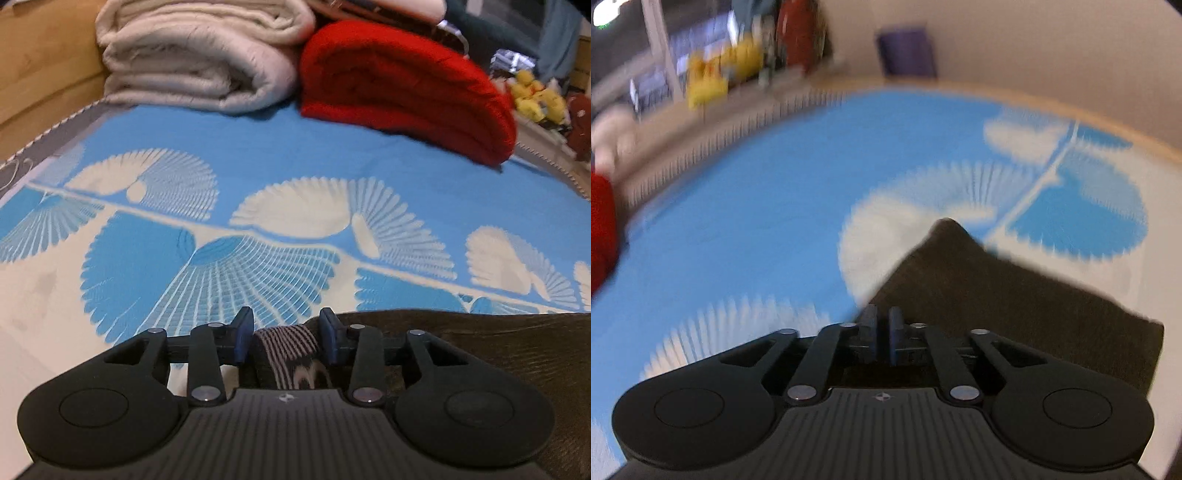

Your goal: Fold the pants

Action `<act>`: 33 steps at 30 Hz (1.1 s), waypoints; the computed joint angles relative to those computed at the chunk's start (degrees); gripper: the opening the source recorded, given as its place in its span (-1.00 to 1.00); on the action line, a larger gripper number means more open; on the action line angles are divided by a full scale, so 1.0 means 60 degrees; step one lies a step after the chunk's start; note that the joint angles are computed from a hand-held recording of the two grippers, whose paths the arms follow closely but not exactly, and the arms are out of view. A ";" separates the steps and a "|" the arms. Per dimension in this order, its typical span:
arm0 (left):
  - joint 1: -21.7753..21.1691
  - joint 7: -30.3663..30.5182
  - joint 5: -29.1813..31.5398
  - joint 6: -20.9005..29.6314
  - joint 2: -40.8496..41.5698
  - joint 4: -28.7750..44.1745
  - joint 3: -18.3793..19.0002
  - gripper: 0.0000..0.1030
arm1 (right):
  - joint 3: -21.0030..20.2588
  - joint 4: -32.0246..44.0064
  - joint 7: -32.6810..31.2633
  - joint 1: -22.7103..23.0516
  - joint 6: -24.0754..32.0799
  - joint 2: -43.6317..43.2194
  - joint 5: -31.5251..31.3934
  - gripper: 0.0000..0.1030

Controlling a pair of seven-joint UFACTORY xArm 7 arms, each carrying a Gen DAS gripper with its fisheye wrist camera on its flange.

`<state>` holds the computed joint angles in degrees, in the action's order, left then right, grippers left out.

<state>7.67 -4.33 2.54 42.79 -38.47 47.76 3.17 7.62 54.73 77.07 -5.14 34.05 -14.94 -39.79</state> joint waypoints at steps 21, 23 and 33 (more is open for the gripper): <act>-0.0308 -0.0060 -0.0584 0.7677 -0.2088 0.3500 0.0836 -0.14 | -0.1444 -0.3428 -0.6538 -0.0387 0.5286 -1.0746 0.4106 -0.42; -0.0273 0.0077 -0.0640 0.8352 -0.2583 0.3432 0.1091 -0.14 | -0.1774 -0.3690 -0.6774 -0.0911 0.6293 -1.1679 0.4289 -0.42; 0.0512 0.0189 0.0212 0.9554 -0.3829 0.1762 0.1411 0.16 | -0.3800 -0.4227 -0.8412 -0.2750 0.8748 -1.2730 0.3761 -0.37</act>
